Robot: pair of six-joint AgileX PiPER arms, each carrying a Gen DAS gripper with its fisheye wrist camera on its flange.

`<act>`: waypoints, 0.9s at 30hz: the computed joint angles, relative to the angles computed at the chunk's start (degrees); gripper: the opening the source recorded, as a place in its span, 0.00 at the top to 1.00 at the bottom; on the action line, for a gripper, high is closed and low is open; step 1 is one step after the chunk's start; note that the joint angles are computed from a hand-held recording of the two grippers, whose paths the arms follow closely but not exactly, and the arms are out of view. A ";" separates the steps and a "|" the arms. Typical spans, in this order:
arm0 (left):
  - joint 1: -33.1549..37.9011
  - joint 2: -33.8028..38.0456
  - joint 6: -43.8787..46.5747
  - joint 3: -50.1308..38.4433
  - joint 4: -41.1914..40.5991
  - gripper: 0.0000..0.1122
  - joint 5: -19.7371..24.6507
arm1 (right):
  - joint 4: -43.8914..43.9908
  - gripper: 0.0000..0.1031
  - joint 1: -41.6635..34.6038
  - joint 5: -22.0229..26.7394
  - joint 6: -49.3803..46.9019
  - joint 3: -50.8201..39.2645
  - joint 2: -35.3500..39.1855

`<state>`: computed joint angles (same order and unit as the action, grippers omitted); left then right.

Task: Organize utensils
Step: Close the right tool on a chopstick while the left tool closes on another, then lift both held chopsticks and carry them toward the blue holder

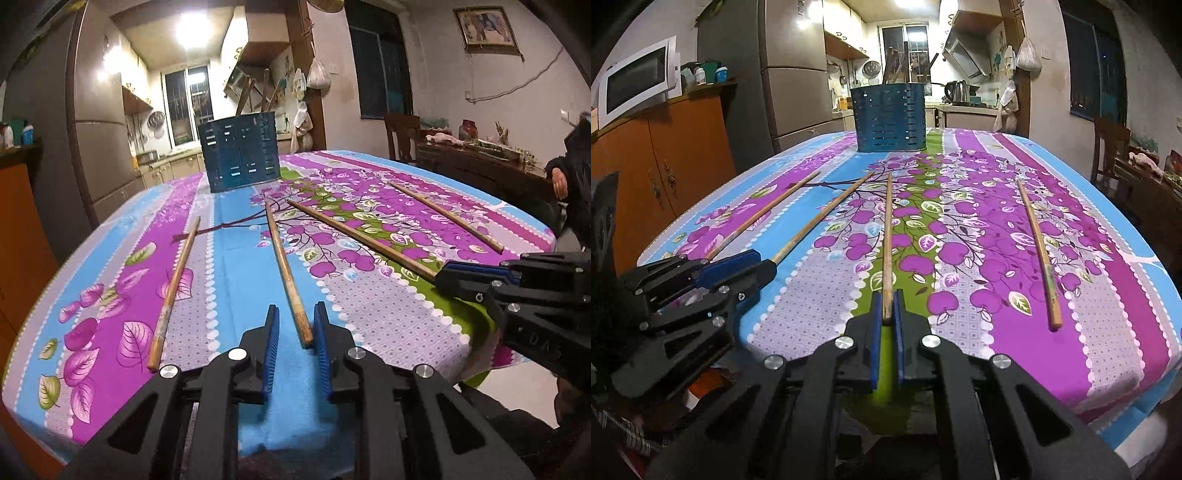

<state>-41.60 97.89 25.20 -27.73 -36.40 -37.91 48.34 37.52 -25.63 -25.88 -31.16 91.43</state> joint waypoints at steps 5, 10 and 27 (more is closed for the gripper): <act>-0.72 0.53 0.77 0.12 -1.04 0.81 -1.61 | -1.25 0.95 1.40 -3.47 1.94 1.33 0.64; -1.65 1.47 0.06 0.64 -1.54 0.81 -4.17 | -4.07 0.94 1.25 -4.68 5.07 2.51 0.57; -2.38 2.61 -3.86 2.07 1.61 0.91 -7.70 | -7.26 0.96 2.04 -9.56 8.58 3.80 2.45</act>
<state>-43.98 100.50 21.34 -25.67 -34.79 -45.61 41.08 39.56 -35.19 -17.29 -27.35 93.88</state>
